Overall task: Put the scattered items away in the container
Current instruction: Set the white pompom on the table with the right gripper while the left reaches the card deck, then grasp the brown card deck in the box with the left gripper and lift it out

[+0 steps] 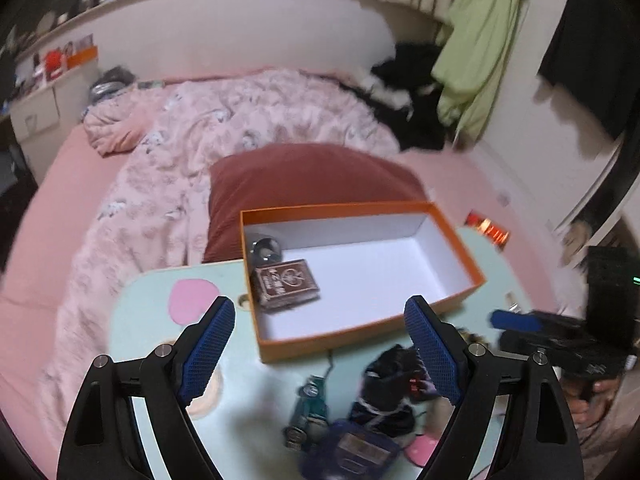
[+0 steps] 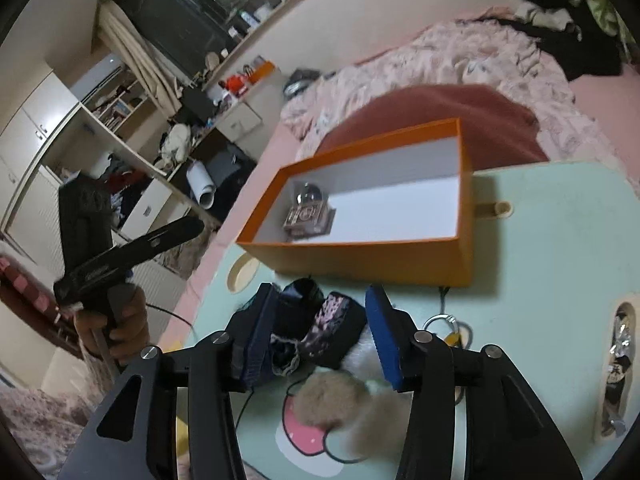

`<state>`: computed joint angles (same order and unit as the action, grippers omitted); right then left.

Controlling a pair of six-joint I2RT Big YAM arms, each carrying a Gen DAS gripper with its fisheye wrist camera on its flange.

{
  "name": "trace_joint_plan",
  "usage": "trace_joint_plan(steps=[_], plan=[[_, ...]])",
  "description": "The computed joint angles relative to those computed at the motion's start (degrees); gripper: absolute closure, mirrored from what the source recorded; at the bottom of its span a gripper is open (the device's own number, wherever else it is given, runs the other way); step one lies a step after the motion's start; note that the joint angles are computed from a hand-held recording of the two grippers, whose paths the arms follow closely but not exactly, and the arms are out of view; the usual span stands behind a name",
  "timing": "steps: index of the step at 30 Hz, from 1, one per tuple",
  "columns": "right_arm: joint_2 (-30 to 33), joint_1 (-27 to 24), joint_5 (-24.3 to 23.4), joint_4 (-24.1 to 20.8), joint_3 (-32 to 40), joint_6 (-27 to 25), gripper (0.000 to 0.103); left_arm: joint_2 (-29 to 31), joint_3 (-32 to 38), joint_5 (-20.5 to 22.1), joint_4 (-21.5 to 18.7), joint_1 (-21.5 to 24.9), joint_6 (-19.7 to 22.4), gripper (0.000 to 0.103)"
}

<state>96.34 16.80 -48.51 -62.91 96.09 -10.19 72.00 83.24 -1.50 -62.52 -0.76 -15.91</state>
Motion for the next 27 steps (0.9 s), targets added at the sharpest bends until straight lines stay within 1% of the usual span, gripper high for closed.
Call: trace_joint_plan(steps=[1, 3, 4, 6, 7, 8, 11, 12, 13, 14, 16, 17, 18, 19, 21, 22, 23, 25, 26, 27], plan=[[-0.2, -0.1, 0.3, 0.2, -0.3, -0.4, 0.055, 1.6, 1.8, 0.2, -2.0, 0.3, 1.6, 0.028], [-0.5, -0.2, 1.0, 0.4, -0.8, -1.0, 0.055, 4.9, 5.9, 0.0, -6.2, 0.6, 6.3, 0.039], [-0.6, -0.2, 1.1, 0.4, -1.0, -1.3, 0.055, 6.4, 7.8, -0.2, -7.8, 0.7, 8.7, 0.041], [-0.3, -0.5, 1.1, -0.1, -1.0, -1.9, 0.055, 9.2, 11.9, 0.3, -11.1, 1.2, 14.9, 0.045], [-0.1, -0.7, 0.7, -0.3, -1.0, -1.8, 0.055, 10.9, 14.4, 1.2, -13.1, 1.7, 18.8, 0.046], [0.1, -0.9, 0.4, -0.4, -1.1, -1.8, 0.055, 12.5, 16.9, 2.4, -15.2, 2.1, 22.1, 0.05], [0.7, -1.7, -0.9, -0.4, -1.2, -1.1, 0.055, 18.1, 25.1, 7.6, -23.2, 3.5, 31.5, 0.067], [0.9, -1.9, -1.4, -0.3, -1.2, -0.8, 0.055, 19.7, 27.2, 8.8, -25.5, 3.9, 34.0, 0.068], [1.2, -2.1, -1.8, -0.3, -1.1, -0.4, 0.055, 21.4, 29.2, 9.4, -27.6, 4.1, 36.4, 0.068], [1.5, -2.3, -2.5, -0.3, -1.0, 0.1, 0.055, 22.9, 30.5, 9.0, -29.0, 4.0, 38.7, 0.068], [1.9, -2.6, -3.5, -0.3, -0.8, 1.0, 0.055, 25.3, 31.8, 6.8, -31.1, 3.3, 41.8, 0.068], [2.1, -2.8, -3.9, -0.4, -0.7, 1.1, 0.055, 26.5, 32.2, 5.1, -32.2, 2.7, 43.2, 0.068], [2.1, -2.9, -4.0, -0.5, -0.6, 1.1, 0.055, 27.6, 32.2, 2.8, -33.0, 1.9, 44.2, 0.065], [2.2, -2.9, -4.1, -0.6, -0.6, 1.1, 0.055, 28.2, 31.7, 0.3, -33.3, 1.2, 45.1, 0.064], [2.2, -3.2, -4.3, -0.7, -0.5, 1.0, 0.055, 28.6, 29.3, -6.6, -32.0, -0.6, 47.2, 0.064], [2.3, -3.3, -4.5, -0.7, -0.5, 1.1, 0.055, 28.9, 28.9, -8.2, -32.0, -1.0, 47.7, 0.063], [2.3, -3.5, -4.8, -0.6, -0.5, 1.3, 0.055, 29.8, 29.6, -7.6, -33.3, -1.1, 47.9, 0.061], [2.5, -3.9, -5.5, -0.5, -0.4, 1.8, 0.055, 30.3, 30.7, -7.3, -33.4, -1.0, 47.3, 0.054], [2.7, -4.1, -5.9, -0.5, -0.4, 2.0, 0.055, 30.4, 30.9, -8.0, -32.8, -1.1, 46.9, 0.047], [2.8, -4.3, -6.2, -0.6, -0.3, 2.2, 0.055, 30.8, 31.5, -8.3, -32.7, -1.1, 46.4, 0.042]])
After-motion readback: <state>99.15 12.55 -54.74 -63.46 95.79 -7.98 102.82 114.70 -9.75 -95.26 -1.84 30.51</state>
